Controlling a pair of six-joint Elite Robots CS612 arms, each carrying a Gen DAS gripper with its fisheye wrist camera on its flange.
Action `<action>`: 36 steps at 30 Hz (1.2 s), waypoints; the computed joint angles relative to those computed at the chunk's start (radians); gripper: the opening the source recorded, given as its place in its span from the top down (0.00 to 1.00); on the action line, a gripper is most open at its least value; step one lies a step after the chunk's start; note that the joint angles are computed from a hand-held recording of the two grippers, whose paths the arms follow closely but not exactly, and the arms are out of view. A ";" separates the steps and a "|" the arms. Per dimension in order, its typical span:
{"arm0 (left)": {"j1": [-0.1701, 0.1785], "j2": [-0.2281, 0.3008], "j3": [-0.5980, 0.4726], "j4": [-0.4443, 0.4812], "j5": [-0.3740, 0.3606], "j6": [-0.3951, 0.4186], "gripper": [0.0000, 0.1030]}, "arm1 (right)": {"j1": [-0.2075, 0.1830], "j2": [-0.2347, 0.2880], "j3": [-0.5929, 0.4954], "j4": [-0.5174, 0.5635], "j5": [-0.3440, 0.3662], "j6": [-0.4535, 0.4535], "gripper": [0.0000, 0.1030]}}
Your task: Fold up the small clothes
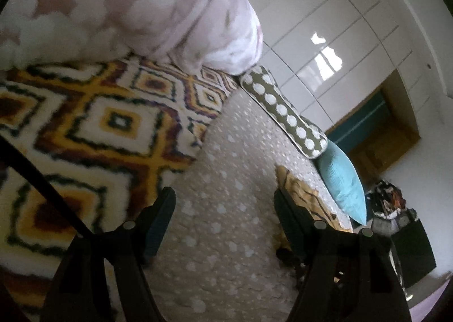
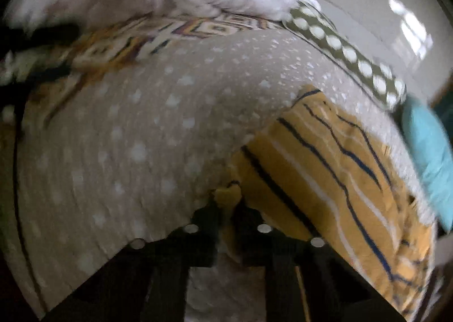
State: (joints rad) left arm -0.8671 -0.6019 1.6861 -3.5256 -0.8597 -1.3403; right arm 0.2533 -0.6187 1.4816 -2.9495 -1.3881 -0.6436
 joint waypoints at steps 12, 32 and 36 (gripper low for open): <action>0.000 -0.008 -0.025 0.075 -0.025 0.018 0.28 | -0.060 -0.046 0.023 0.070 0.227 0.196 0.75; -0.045 0.125 -0.377 0.400 -0.242 0.375 0.22 | -0.367 -0.107 0.210 -0.271 -0.021 0.604 0.65; -0.055 0.137 -0.422 0.540 -0.199 0.396 0.18 | -0.387 -0.079 0.167 -0.258 -0.073 0.652 0.65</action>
State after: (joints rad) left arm -0.9218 -0.4650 1.2641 -2.9860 -1.0584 -0.9442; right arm -0.1334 -0.6978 1.6489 -3.2077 -1.4615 0.0083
